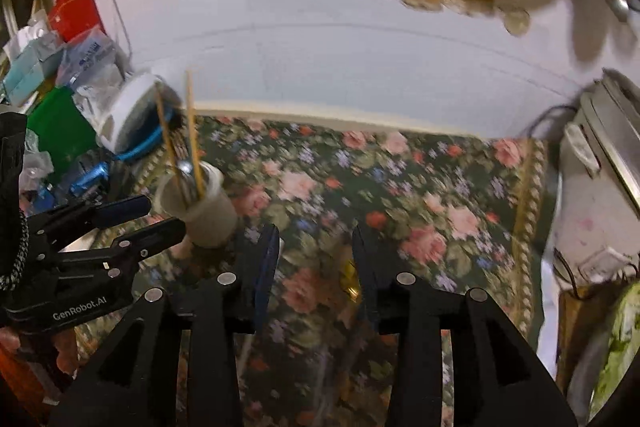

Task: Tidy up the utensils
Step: 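Move both open grippers back over the remaining utensils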

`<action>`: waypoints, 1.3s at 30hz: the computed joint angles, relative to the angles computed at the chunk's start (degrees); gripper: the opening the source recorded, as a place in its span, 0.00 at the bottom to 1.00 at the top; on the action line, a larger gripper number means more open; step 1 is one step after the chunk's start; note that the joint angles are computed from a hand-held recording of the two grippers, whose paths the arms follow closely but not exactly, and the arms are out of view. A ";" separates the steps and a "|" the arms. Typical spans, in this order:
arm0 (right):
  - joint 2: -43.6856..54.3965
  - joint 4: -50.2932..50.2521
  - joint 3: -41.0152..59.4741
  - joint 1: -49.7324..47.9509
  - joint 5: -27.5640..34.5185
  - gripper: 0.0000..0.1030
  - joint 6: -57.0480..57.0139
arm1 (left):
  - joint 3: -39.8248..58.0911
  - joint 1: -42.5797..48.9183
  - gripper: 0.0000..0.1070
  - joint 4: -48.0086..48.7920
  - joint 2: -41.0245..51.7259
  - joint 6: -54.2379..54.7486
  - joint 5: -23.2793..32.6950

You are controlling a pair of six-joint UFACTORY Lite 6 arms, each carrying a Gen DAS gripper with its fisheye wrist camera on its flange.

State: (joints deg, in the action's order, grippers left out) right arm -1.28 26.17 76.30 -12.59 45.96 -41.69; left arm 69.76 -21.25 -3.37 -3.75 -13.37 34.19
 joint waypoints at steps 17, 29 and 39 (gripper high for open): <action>10.88 0.12 -10.44 -11.94 -4.12 0.34 -4.07 | -5.36 -8.50 0.51 2.60 10.32 -9.95 -2.97; 11.44 -1.97 -17.25 -8.90 -12.93 0.31 -4.09 | -4.49 -11.02 0.51 5.92 13.18 -10.90 -2.95; 9.15 -7.30 -20.44 -8.88 -19.58 0.01 0.17 | -2.60 -8.40 0.51 -0.44 15.21 -3.88 -4.19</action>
